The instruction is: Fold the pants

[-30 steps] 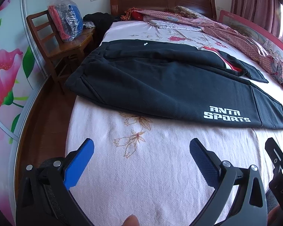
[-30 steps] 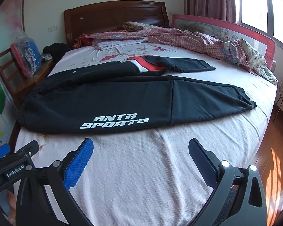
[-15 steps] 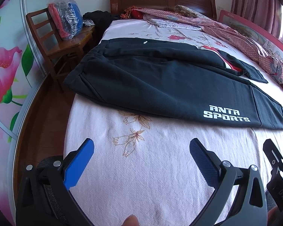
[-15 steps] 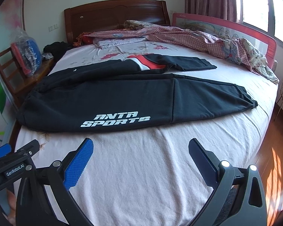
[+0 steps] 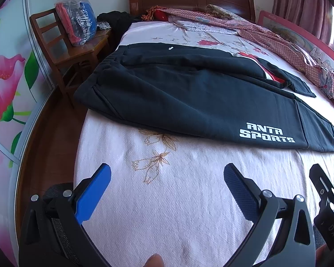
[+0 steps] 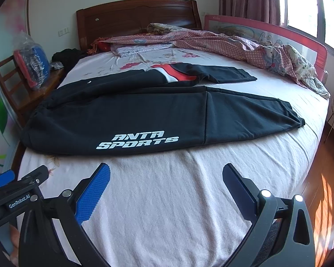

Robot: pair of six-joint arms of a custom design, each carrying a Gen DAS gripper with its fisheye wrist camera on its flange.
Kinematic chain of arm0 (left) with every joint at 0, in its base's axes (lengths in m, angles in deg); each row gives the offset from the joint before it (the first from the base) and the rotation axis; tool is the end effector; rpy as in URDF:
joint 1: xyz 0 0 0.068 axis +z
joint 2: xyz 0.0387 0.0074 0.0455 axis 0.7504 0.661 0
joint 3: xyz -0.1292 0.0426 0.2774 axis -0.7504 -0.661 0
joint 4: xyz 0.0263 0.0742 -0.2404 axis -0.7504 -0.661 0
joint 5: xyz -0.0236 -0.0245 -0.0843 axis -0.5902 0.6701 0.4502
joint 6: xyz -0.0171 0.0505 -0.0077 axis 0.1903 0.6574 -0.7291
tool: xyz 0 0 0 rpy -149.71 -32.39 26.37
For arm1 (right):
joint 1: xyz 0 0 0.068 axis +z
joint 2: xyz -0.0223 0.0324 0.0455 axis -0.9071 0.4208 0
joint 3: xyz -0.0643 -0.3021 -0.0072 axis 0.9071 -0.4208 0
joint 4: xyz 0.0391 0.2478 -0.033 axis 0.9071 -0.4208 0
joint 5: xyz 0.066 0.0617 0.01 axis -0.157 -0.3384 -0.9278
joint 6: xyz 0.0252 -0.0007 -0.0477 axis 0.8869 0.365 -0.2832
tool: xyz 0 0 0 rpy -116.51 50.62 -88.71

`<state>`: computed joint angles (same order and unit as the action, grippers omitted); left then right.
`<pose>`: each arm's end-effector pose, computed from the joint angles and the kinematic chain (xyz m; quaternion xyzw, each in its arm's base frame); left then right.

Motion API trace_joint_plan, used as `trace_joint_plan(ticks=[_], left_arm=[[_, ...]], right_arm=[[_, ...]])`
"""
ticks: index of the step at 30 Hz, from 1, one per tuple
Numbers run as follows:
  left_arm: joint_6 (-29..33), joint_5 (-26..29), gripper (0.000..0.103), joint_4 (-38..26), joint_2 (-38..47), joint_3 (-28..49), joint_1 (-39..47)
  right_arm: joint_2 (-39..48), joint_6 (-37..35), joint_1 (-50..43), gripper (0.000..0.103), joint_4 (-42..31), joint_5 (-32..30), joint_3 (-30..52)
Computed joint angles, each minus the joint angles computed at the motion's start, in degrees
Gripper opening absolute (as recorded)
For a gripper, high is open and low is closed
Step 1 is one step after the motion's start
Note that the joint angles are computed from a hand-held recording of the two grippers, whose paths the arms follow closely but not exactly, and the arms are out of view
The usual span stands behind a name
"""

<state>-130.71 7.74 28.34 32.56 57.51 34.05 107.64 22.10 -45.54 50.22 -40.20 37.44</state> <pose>0.1824 -0.0304 0.0819 -0.2877 0.9022 0.0947 0.3071 0.2230 0.0790 0.0913 -0.1501 0.9007 0.0677 0.4020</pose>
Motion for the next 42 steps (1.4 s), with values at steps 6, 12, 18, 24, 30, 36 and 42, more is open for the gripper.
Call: trace_joint_plan(ticks=[6,12,18,24,30,36,42], left_arm=[[-0.07,-0.04,0.101,0.02,-0.18,-0.09,-0.16],[-0.32,-0.08,0.101,-0.03,0.03,0.08,-0.55],[-0.42,-0.10,0.101,-0.33,-0.04,0.24,-0.81],[-0.44,-0.14,0.101,-0.83,-0.20,0.61,-1.08],[-0.04,0.67,0.101,0.31,0.61,0.49,-0.02],[0.72,1.56,0.101,1.43,1.28,0.36,1.49],[2.65,3.40,0.101,2.39,0.79,0.23,3.85]], right_arm=[[-0.10,0.01,0.07,0.100,-0.22,0.02,0.06],[0.38,0.04,0.27,0.100,0.60,0.04,-0.21],[0.27,-0.05,-0.16,0.100,0.15,-0.50,0.01],[0.17,-0.02,-0.17,0.100,-0.26,-0.53,0.14],[0.51,0.04,-0.08,0.100,-0.56,-0.61,0.40],[1.00,0.32,0.15,0.100,-1.13,-0.72,0.75],[1.01,0.46,0.26,0.100,-1.26,-1.08,0.77]])
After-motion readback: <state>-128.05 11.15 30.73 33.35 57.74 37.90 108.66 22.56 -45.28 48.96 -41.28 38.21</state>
